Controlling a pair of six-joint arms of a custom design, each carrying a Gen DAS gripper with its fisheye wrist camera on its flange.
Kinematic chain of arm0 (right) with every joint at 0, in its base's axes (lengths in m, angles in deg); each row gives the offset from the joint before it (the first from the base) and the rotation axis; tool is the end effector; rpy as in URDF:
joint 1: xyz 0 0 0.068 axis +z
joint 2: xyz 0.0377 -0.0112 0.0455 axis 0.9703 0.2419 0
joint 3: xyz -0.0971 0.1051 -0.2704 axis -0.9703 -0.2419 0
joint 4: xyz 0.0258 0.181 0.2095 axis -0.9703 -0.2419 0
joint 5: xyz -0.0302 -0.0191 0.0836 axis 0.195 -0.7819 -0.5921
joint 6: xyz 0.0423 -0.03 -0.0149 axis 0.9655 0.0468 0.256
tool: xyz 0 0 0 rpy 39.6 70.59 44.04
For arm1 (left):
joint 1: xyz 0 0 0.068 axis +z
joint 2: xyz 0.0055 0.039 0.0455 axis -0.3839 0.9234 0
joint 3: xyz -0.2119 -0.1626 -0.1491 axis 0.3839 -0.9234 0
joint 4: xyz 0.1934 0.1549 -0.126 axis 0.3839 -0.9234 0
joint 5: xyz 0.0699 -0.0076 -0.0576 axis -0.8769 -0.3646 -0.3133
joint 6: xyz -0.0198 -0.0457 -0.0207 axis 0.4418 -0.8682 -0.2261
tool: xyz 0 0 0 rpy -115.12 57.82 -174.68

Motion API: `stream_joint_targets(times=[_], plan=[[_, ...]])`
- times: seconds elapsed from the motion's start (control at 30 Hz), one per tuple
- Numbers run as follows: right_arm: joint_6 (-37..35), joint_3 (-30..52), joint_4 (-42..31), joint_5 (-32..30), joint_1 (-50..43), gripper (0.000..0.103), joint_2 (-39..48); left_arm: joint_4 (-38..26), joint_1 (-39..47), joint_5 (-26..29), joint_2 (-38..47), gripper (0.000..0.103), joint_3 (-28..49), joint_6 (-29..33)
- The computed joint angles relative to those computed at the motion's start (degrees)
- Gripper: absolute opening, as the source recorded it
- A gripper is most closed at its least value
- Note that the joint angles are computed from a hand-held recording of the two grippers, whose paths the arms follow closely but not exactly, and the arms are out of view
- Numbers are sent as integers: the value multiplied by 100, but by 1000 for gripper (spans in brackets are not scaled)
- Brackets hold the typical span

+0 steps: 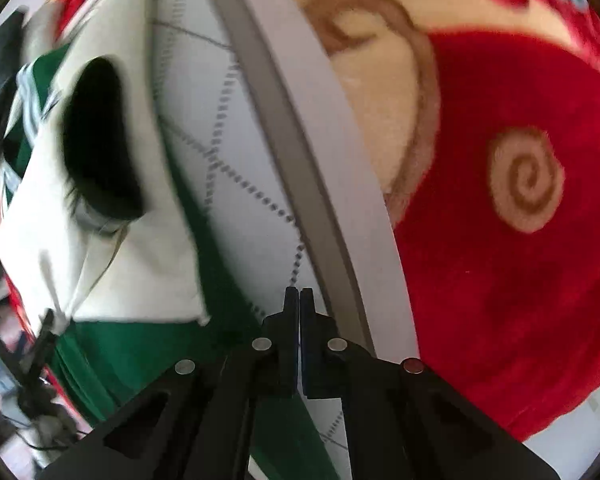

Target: Fold large clothes

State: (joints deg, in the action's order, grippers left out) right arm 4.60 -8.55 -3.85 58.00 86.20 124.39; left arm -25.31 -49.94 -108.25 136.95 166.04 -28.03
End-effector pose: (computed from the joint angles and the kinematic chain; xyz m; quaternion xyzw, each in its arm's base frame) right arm 0.1456 0.0346 0.2432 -0.4842 -0.8650 -0.1283 0.0291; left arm 0.3774 -0.1741 0.3076 0.2803 0.9025 0.2466 0.2150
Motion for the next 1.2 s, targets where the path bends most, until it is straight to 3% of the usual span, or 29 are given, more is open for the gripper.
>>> stream_joint_targets(times=[0.07, 0.13, 0.2, 0.37, 0.6, 0.67, 0.7, 0.77, 0.87, 0.97, 1.07, 1.2], plan=[[192, 311, -62, 76, 309, 34, 93, 520, 361, -521, -100, 103, -321, 443], [326, 472, 67, 91, 517, 41, 314, 1145, 740, -1005, 24, 103, -621, 873], [456, 660, 208, 103, 751, 41, 676, 1436, 1182, -1245, 430, 103, -542, 1120], [608, 1093, 445, 165, 1222, 41, 1532, 1086, 1842, -703, 1350, 103, 514, 987], [610, 1528, -24, 503, 1476, 41, 2102, 1003, 2102, -80, 1643, 103, 933, 997], [553, 1352, 133, 432, 1365, 41, 2054, 996, 2084, 37, 1523, 103, 798, 960], [557, 1266, 202, 423, 1306, 38, 2063, 1118, 2100, 108, 1447, 103, 683, 1099], [627, 1254, 142, 532, 1275, 18, 2185, 1216, 2124, 182, 1337, 103, 586, 1314], [926, 1172, 108, 464, 1163, 14, 1990, 1160, 2186, 324, 1335, 103, 679, 1432], [715, 1411, -554, 474, 952, 16, 1726, 1160, 2158, 392, 1029, 103, 584, 1603], [1569, 1838, -928, 579, 1576, 30, 1208, 747, 2116, 891, 386, 103, 580, 1550], [2266, 2395, -1446, 812, 2092, 37, 889, 71, 1868, 1403, -198, 103, 628, 1302]])
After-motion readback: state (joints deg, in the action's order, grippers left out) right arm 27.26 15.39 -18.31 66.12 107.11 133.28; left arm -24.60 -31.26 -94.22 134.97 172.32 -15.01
